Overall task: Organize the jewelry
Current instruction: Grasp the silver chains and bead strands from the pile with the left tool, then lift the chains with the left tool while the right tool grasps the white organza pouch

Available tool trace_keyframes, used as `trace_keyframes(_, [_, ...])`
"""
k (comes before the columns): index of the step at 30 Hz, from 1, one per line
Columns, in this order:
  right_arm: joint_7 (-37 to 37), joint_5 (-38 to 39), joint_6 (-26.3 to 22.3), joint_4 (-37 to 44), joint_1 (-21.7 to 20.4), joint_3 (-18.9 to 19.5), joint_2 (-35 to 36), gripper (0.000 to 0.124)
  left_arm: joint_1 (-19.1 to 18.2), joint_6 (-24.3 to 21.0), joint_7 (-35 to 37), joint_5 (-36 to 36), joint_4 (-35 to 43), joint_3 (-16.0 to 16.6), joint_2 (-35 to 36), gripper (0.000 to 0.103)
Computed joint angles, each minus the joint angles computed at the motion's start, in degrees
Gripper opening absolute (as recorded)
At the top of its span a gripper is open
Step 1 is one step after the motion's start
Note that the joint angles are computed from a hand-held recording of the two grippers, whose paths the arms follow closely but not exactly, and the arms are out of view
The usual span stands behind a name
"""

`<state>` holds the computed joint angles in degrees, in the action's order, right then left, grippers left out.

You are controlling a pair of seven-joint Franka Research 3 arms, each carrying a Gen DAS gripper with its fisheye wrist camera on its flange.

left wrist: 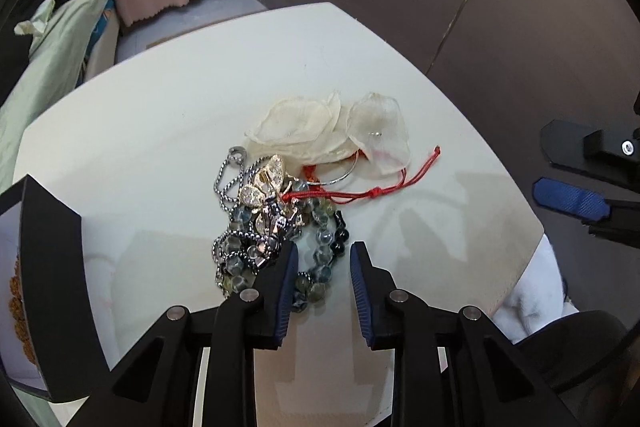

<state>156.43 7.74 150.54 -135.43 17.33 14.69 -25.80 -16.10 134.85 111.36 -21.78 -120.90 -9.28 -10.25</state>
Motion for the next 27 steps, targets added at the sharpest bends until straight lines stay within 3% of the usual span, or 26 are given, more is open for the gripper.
trace_keyframes(2, [0.5,0.3,0.0,0.1,0.0,0.0,0.6,0.064,0.1,-0.9,-0.2,-0.5,0.7,0.2,0.4,0.024])
trace_keyframes(4, [0.7,0.6,0.2,0.2,0.1,-0.2,1.4,0.064,0.5,-0.8,-1.2,0.5,1.4,0.0,1.0,0.010])
trace_keyframes(16, [3.5,-2.7,3.7,2.5,-0.9,0.7,5.9,0.064,2.1,-3.2,3.6,-11.3,3.4,3.4,-1.7,0.010])
trace_keyframes(21, [6.5,-10.5,1.7,6.0,-2.9,2.2,8.5,0.064,3.3,-4.3,4.7,-15.0,5.3,4.7,-1.9,0.009])
trace_keyframes(27, [7.9,-16.8,-1.9,11.5,-1.8,1.3,13.6,0.064,4.9,-5.4,5.4,-18.3,6.5,5.8,-2.4,0.009])
